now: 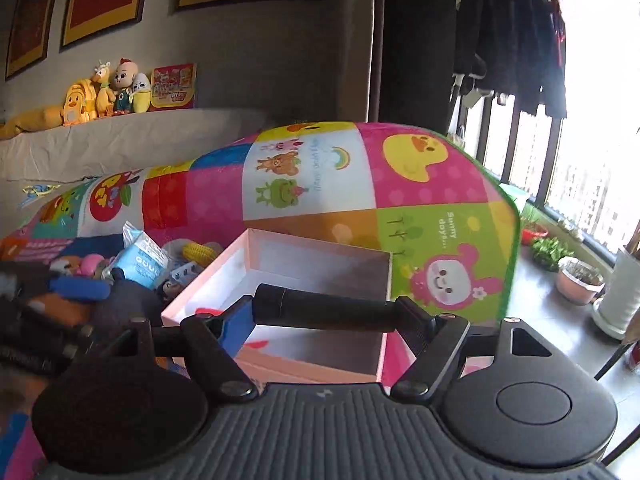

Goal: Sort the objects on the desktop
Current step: 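Drop the rocket into the pink box with the left tool while the right tool drops the black handle in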

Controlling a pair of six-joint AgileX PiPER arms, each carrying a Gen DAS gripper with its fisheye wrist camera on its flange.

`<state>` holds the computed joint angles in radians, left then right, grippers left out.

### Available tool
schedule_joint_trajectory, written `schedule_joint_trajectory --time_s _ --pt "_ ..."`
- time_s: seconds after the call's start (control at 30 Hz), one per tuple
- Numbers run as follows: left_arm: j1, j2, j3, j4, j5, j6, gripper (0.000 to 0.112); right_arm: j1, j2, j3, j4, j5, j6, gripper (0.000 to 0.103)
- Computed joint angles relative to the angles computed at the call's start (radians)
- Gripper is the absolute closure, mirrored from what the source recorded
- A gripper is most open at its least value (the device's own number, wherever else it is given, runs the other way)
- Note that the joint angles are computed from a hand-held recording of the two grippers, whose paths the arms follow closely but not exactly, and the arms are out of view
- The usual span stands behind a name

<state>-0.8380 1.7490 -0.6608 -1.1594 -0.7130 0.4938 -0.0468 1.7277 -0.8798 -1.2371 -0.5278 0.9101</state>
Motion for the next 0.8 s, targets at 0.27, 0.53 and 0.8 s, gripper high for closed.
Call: schedule_joint_trajectory --time_s 0.27,0.53,0.8 --pt "-0.033 0.013 0.191 -0.139 -0.113 -0.082 0.012 0.054 0.041 -0.068 -0.021 0.043 0.183 0.006" --pt "0.02 0.022 0.309 -0.167 -0.172 -0.268 0.011 0.288 0.021 0.028 0.387 0.125 -0.34 0.009" --pt "0.001 0.023 0.361 -0.077 -0.211 -0.407 0.011 0.54 0.166 -0.23 0.061 0.294 0.005 0.039"
